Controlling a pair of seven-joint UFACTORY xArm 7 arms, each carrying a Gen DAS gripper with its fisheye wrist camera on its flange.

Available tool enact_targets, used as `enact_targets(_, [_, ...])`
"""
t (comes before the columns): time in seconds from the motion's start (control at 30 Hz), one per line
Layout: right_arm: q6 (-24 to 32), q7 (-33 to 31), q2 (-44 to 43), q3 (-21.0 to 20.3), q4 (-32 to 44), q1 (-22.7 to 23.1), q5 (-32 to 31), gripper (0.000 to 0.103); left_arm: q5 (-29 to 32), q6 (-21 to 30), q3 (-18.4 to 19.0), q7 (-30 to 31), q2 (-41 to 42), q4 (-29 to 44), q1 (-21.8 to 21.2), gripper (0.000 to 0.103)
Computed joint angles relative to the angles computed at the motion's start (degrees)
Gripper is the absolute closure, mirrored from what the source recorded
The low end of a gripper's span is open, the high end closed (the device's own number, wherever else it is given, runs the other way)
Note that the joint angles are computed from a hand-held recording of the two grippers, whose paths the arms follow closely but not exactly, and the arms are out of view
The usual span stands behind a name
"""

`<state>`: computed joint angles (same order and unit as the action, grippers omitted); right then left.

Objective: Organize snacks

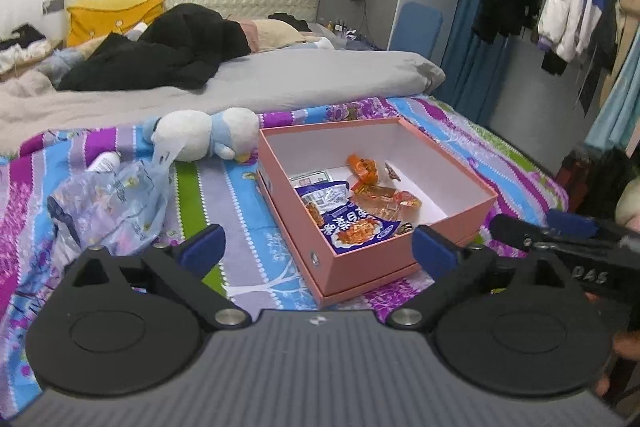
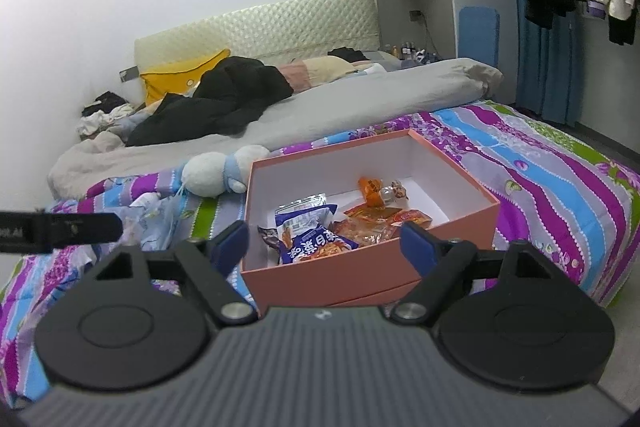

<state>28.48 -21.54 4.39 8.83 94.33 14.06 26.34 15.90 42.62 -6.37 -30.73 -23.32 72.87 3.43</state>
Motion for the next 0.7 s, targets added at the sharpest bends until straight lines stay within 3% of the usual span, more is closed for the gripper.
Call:
enact_targets(0.03, [-0.3,0.5,0.1,-0.1,0.2,0.0,-0.1,0.000,0.5,0.5,-0.3,-0.2,0.1,0.3,0.2,0.000])
enact_targets(0.7, [1.8,-1.3,-2.5,-0.5,-1.6,0.4,1.3,0.000,3.7,3.9,-1.8,-5.7,-3.4,-0.8,1.7,0.000])
